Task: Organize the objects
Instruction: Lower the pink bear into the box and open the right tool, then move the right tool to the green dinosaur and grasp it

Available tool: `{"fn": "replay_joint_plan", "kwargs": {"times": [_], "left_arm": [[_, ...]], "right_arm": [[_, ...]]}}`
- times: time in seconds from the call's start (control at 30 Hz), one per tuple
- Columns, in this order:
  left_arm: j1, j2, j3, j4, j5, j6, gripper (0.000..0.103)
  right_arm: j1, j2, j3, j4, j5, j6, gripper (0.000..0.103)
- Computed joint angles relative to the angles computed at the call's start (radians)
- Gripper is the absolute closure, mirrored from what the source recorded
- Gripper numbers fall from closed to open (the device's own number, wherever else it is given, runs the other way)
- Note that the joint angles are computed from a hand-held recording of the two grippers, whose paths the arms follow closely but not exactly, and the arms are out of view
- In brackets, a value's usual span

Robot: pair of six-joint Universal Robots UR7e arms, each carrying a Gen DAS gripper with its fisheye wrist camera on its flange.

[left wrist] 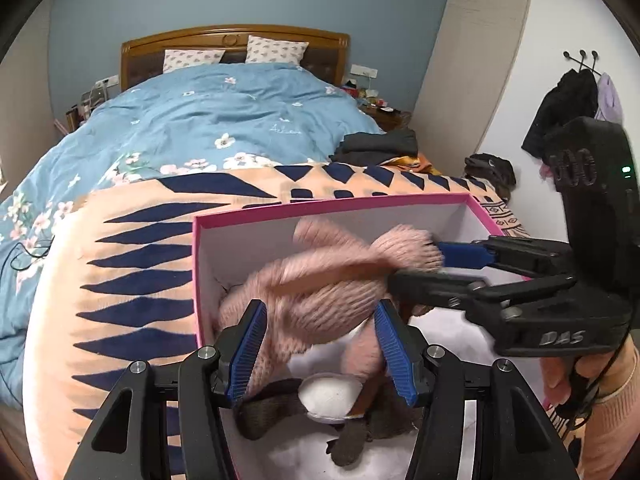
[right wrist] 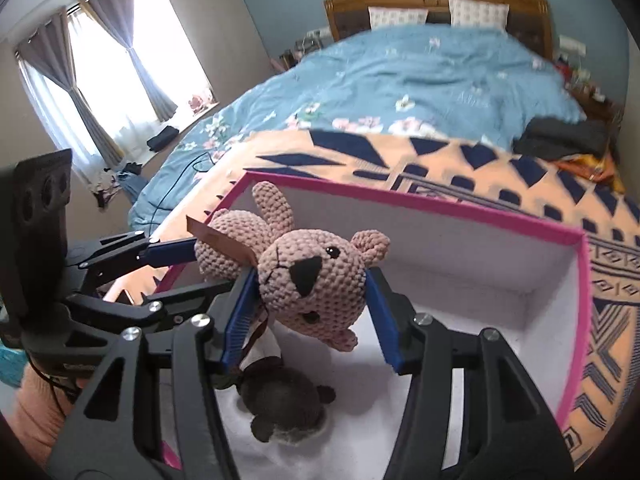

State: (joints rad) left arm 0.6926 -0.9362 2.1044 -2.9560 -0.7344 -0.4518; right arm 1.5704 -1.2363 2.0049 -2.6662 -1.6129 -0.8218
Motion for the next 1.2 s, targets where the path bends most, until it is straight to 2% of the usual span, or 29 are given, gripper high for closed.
{"fn": "replay_joint_plan", "kwargs": {"times": [0.1,0.17,0.33,0.5,0.63,0.7,0.77,0.97,1.13,1.2], "left_arm": [[-0.013,0.006,-0.002,0.023,0.030,-0.019,0.046],[-0.022,0.010,0.001,0.029,0.050,-0.014,0.046],[-0.046,0.010,0.022,0.015,0.076,-0.010,0.046],[-0.074,-0.007,0.064,-0.033,0.070,-0.004,0.044],[-0.109,-0.024,0.109,-0.077,0.077,-0.011,0.039],[-0.142,-0.038,0.150,-0.128,0.078,-0.003,0.034],[-0.171,-0.049,0.183,-0.162,0.088,-0.003,0.032],[-0.296,-0.115,0.302,-0.202,0.110,-0.065,0.029],[-0.411,-0.168,0.402,-0.201,0.117,-0.173,0.024],[-0.456,-0.189,0.435,-0.158,0.112,-0.251,0.024]], "right_arm": [[0.030,0.038,-0.015,-0.020,-0.093,0.016,0.043],[0.037,0.051,-0.021,-0.031,-0.121,0.030,0.043],[0.027,0.037,-0.007,-0.055,-0.103,0.025,0.043],[0.016,0.003,0.017,-0.035,-0.074,0.011,0.043],[0.002,-0.052,0.049,-0.008,-0.016,-0.012,0.043],[-0.009,-0.102,0.080,0.016,0.032,-0.029,0.043],[-0.030,-0.171,0.122,0.054,0.092,-0.070,0.043],[-0.092,-0.392,0.256,0.159,0.195,-0.238,0.038],[-0.145,-0.528,0.334,0.272,0.204,-0.369,0.038],[-0.162,-0.557,0.358,0.311,0.196,-0.410,0.038]]}}
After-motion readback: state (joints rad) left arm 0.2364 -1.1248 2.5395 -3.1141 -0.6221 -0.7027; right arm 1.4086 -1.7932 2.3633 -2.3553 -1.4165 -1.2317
